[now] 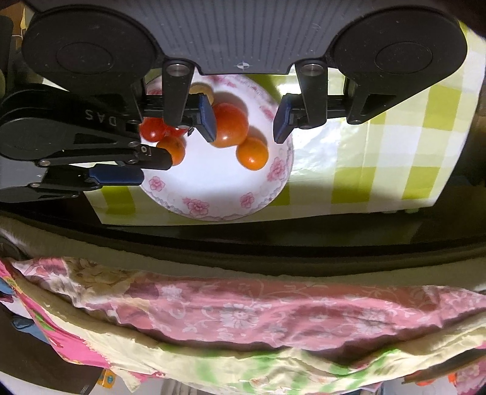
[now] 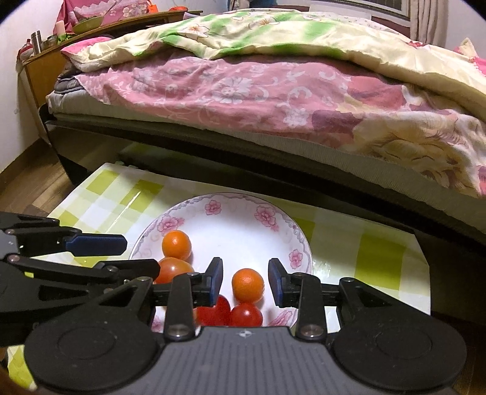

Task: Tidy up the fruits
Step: 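Open the left tool to drop the longan while the right tool releases the cherry tomato, then grasp another red cherry tomato with the right tool while the left tool moves to a longan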

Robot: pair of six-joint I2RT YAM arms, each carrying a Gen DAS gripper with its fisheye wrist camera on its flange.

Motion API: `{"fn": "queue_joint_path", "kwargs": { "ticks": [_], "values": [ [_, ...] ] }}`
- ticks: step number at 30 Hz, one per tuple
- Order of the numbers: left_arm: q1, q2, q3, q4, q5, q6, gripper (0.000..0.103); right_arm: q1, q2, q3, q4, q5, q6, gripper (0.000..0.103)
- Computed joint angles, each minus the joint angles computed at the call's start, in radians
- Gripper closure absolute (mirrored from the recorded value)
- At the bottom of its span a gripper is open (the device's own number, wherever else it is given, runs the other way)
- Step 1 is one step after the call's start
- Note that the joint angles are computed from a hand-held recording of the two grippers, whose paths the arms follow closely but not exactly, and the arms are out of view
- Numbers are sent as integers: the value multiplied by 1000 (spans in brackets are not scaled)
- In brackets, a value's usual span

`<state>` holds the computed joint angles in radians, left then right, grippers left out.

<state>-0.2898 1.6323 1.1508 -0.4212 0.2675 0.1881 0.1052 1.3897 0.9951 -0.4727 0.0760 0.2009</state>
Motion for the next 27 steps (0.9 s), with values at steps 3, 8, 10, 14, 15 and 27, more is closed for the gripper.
{"fn": "queue_joint_path", "kwargs": {
  "ticks": [3,8,10,14,15,27],
  "values": [
    [14,-29,-21,-19,-5,13,51,22,-20,-4,-14,4,4,67],
    [35,-73,-56,-45,-14,34,51,72,-69,-20,-57,17,21,67],
    [45,-90,-71,-55,-14,41,51,90,-88,-32,-70,23,30,67],
    [68,-111,-84,-89,-5,53,50,123,-124,-55,-102,28,57,67],
    [72,-117,-87,-94,-4,58,50,134,-134,-62,-108,32,62,67],
    [178,-152,-95,-148,37,88,48,237,-225,-115,-182,53,145,67]
  ]
}}
